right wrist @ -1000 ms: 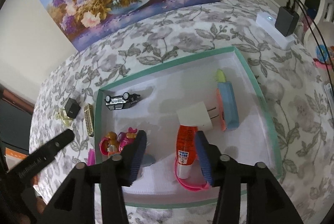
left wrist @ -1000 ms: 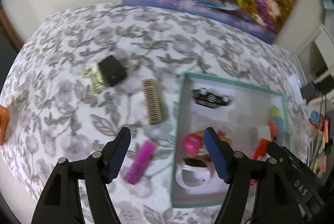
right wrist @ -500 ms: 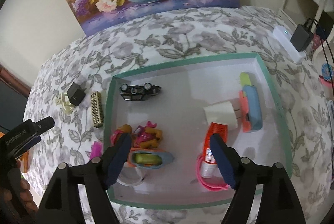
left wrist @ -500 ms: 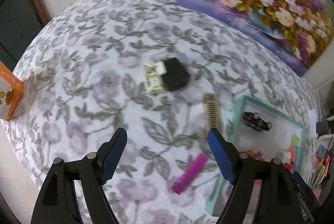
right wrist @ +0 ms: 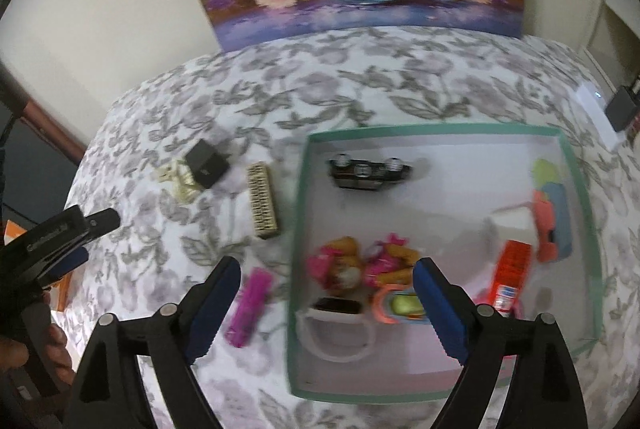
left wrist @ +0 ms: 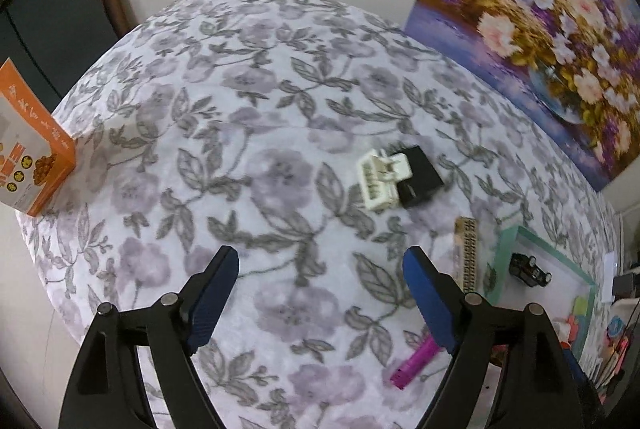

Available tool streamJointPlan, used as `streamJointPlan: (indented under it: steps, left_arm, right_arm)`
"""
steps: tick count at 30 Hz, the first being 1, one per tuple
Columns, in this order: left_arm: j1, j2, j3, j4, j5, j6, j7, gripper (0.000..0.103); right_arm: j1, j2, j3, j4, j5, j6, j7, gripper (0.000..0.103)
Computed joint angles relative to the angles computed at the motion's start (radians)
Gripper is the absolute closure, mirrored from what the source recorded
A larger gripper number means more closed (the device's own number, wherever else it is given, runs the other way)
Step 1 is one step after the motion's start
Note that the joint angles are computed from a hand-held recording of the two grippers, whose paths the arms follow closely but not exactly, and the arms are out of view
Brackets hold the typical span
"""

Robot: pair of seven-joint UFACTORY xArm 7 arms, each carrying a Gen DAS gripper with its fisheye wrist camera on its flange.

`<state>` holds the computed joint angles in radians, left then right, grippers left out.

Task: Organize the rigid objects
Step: 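Withdraw both tools from the tray toward the remaining toys, then lower the right tool onto the pink lighter and close it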

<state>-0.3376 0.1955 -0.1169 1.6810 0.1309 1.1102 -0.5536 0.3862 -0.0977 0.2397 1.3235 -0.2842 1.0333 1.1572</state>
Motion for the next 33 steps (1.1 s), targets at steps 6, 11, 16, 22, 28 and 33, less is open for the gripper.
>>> streamJointPlan:
  steps: [6, 11, 16, 22, 28, 33]
  left_arm:
    - [0.024, -0.009, 0.011, -0.018, -0.020, -0.010, -0.002, 0.018]
    - [0.039, -0.009, 0.013, -0.032, -0.031, -0.013, 0.001, 0.018]
    - [0.049, 0.000, 0.012, -0.037, -0.054, -0.009, 0.019, 0.018]
    - [0.047, 0.025, 0.011, -0.027, -0.062, 0.015, 0.036, 0.018]
    - [0.043, 0.051, 0.012, -0.019, -0.071, 0.044, 0.048, 0.018]
    - [0.038, 0.062, 0.015, -0.012, -0.062, 0.057, 0.053, 0.018]
  right_arm:
    - [0.033, 0.085, 0.006, 0.073, -0.016, -0.019, -0.018, 0.013]
    - [0.063, 0.128, -0.005, 0.102, -0.009, -0.050, -0.030, 0.018]
    - [0.085, 0.174, -0.017, 0.131, 0.025, -0.047, -0.070, 0.031]
    - [0.104, 0.212, -0.027, 0.148, 0.070, -0.043, -0.110, 0.044]
    - [0.115, 0.244, -0.033, 0.161, 0.109, -0.030, -0.140, 0.054]
    - [0.124, 0.267, -0.039, 0.175, 0.122, -0.012, -0.151, 0.058]
